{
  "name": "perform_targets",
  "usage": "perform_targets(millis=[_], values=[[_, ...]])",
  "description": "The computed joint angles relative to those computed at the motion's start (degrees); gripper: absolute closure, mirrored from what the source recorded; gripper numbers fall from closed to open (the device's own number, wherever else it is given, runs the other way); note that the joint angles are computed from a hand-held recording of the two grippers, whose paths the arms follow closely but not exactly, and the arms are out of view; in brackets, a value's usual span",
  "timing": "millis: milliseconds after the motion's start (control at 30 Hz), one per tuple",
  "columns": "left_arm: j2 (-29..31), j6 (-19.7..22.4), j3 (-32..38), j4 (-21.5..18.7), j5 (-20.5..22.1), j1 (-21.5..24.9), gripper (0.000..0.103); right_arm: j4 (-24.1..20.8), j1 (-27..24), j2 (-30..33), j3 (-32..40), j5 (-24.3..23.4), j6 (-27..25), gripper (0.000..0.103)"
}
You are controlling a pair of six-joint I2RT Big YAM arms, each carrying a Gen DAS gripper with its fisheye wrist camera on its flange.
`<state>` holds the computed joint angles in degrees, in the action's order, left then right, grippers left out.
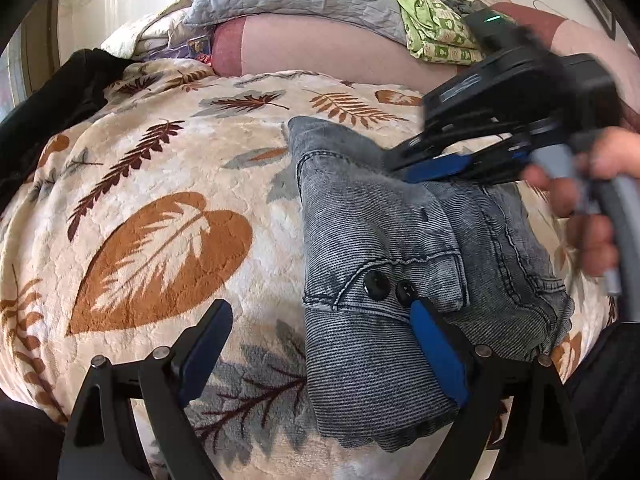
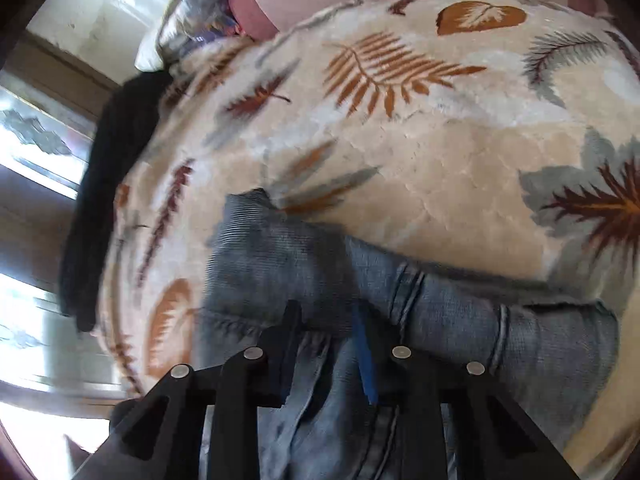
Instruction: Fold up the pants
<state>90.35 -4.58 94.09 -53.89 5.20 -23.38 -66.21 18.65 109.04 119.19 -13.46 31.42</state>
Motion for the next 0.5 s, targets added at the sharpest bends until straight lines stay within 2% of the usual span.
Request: perform_targets(millis=[167,233,267,300,333,367,400,433,500], values=[[0.07,-0.43,0.13,-0.25,0.3,0.06,0.012,7.76,0.71,-11.89,-14.42,1.75,0.8,0.073],[0.02,-0.52,0.04,-0.12,0.28,0.04,0.012,11.41,1.26,-16.49,-21.75,2.92,2.24,0.063],[0.0,-0.71,-0.03,-0.07,0.36,0.07,0.012,11.84,1.82,-18.1,-25.19,5.08,2.5,0.059],[-0.04,-0.87,-0.08,-0.03,0.47,0.11,0.012,9.65,2.6,-17.94,-26.82,7.8,1.09,0.053],[-0.05,-0.93,-0.11,-0.1,0.65,0.13,0.012,10.34,2.88,-17.96,-28.28,8.21,-0.01,0.052],[-0.09,-1.07,-0.26,0.11,0.48,0.13,0.012,13.41,3.7,-19.93,-31.0,10.47,-1.41,0.053],[-0.24,-1.21,-0.46,0.38,0.34,0.11,0.012,13.6,4.47,-20.76,-31.6,12.23,-2.35,0.053],[-0.25,-1.2,-0.51,0.43,0.24,0.12,0.012,12.42,4.82,-20.96,-31.0,12.75,-2.04,0.053],[-0.31,-1.58,-0.66,0.58,0.39,0.19,0.012,15.31,5.22,-23.57,-32.81,13.1,0.07,0.053]])
